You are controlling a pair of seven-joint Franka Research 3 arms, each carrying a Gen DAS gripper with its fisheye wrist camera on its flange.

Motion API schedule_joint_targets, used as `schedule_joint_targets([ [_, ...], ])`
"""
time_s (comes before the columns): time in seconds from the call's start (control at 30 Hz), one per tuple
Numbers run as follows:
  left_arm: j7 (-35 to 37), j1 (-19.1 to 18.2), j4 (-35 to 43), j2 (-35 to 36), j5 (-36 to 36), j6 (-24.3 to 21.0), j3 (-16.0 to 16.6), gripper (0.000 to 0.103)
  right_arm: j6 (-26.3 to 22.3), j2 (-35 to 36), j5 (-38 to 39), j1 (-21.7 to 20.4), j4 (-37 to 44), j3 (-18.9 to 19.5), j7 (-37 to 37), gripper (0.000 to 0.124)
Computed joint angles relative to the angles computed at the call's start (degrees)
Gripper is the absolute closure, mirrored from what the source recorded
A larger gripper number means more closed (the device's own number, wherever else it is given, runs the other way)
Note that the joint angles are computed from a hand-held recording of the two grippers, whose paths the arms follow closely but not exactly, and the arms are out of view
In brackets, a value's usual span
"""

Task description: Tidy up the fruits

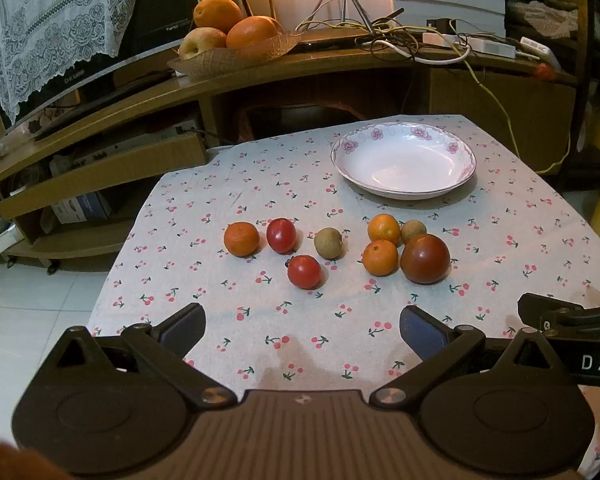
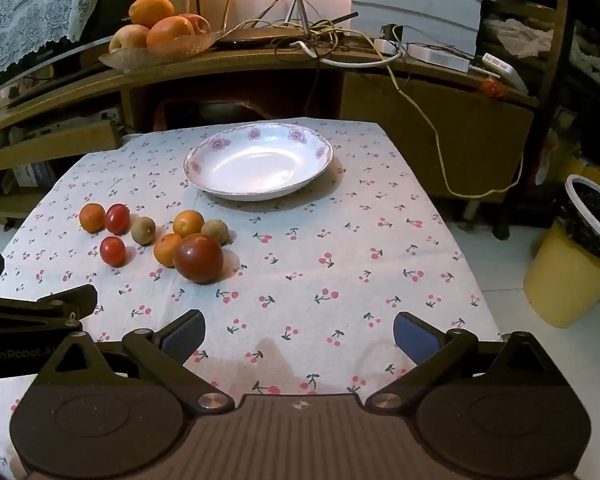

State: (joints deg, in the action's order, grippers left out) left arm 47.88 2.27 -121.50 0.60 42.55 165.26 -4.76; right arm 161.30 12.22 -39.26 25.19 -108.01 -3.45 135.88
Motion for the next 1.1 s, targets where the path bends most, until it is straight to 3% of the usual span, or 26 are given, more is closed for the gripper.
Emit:
schedule_joint_targets([
  [0.83,2.25,-0.16,0.33,0.48,-1.08,-0.70,-0.01,0.000,0.42,0.51,5.53,-0.18,-0.06,0.48,-5.20,0.027],
  [1.1,2.69,-0.22,0.83,1.42,-1.12,-0.45,0.34,0.000,1.24,1.52,11.43,-0.86,0.36,1.26,-11.19,0.031],
])
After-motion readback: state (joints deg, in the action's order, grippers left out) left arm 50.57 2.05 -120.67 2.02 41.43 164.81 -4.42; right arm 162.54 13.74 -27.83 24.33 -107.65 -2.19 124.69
